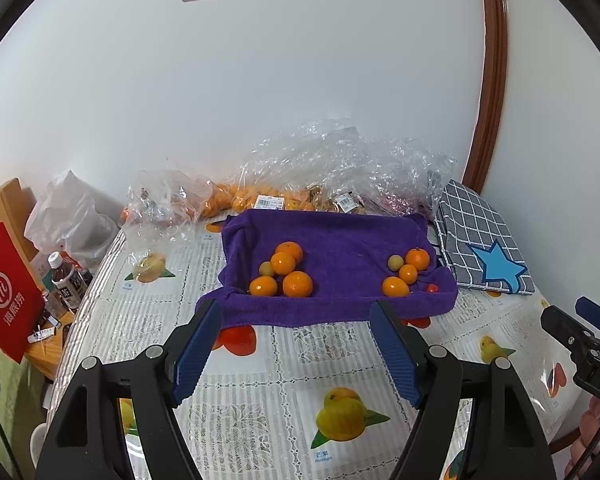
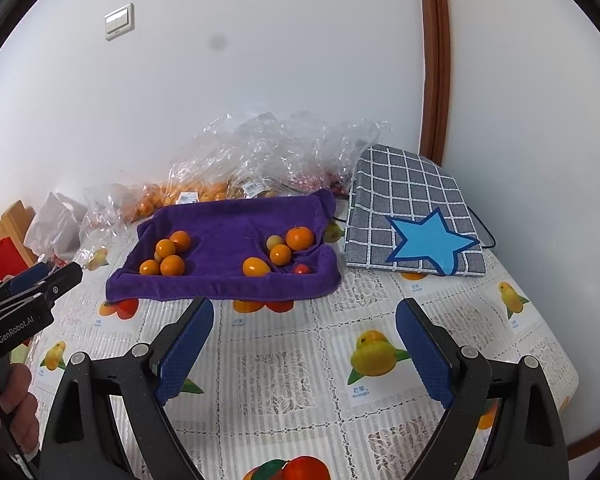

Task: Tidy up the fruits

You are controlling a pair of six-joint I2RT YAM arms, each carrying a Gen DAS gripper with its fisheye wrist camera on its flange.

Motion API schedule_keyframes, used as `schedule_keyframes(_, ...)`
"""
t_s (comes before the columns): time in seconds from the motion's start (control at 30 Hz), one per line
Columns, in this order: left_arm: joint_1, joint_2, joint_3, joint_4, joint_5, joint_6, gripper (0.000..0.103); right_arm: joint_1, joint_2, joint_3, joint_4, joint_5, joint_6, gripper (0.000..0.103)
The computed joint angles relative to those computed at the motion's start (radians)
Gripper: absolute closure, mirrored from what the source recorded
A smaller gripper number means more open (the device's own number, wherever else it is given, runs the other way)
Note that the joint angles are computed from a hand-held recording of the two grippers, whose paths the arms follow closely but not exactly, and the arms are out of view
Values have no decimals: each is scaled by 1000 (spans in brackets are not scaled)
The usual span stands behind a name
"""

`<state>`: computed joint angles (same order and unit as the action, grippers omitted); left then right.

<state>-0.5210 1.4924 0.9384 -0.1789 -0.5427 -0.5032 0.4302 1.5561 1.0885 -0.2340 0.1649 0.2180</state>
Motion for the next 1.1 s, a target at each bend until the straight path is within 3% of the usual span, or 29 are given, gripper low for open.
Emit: schedule_keyframes(1.1,-23,-16,-3,3,-25,4,28,14,-42,-23,-11,35,8,11)
